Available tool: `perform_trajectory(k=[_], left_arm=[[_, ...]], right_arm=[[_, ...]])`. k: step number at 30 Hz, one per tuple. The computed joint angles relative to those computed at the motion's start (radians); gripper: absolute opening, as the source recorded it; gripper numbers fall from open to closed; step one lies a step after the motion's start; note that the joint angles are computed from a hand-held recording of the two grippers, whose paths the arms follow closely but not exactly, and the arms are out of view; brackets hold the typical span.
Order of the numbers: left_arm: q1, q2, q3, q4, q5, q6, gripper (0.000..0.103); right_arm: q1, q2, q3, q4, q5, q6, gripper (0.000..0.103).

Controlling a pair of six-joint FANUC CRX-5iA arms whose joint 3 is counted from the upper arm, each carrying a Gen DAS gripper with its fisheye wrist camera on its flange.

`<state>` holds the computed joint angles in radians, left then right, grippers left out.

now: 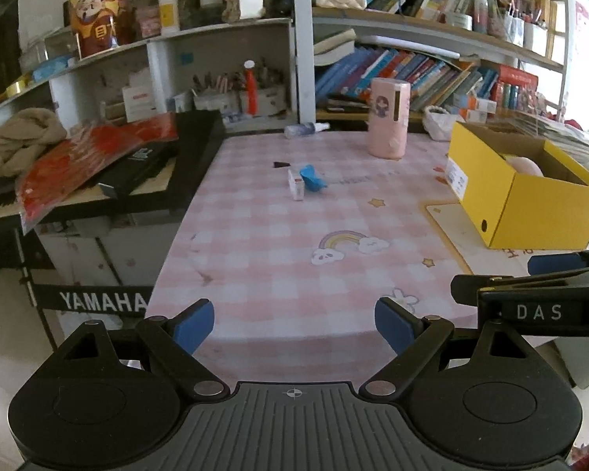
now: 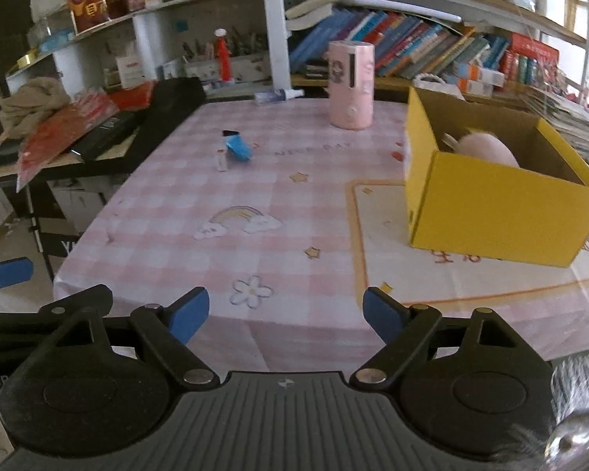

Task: Organize objects
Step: 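Withdraw both open tools up from the box toward the table items, then approach the white box with the left tool while the right tool approaches the blue item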

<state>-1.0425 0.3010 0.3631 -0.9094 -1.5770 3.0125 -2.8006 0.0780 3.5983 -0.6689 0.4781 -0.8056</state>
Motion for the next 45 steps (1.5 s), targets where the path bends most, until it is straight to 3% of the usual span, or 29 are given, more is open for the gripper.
perform_trajectory(k=[11, 23, 39, 45], left_arm=[[0.039, -0.026, -0.043, 0.011, 0.04, 0.01, 0.091], [0.156, -0.01, -0.033, 0.039, 0.11, -0.039, 0.091], [0.305, 0.058, 0.059, 0.064, 0.129, -0.115, 0.09], [0.355, 0.081, 0.076, 0.104, 0.134, -0.141, 0.09]], right_arm=[[0.028, -0.075, -0.064, -0.009, 0.003, 0.004, 0.082], [0.03, -0.255, -0.26, 0.018, 0.059, -0.011, 0.079], [0.039, -0.549, -0.616, -0.051, 0.188, 0.113, 0.054], [0.054, -0.692, -0.817, -0.038, 0.268, 0.128, 0.041]])
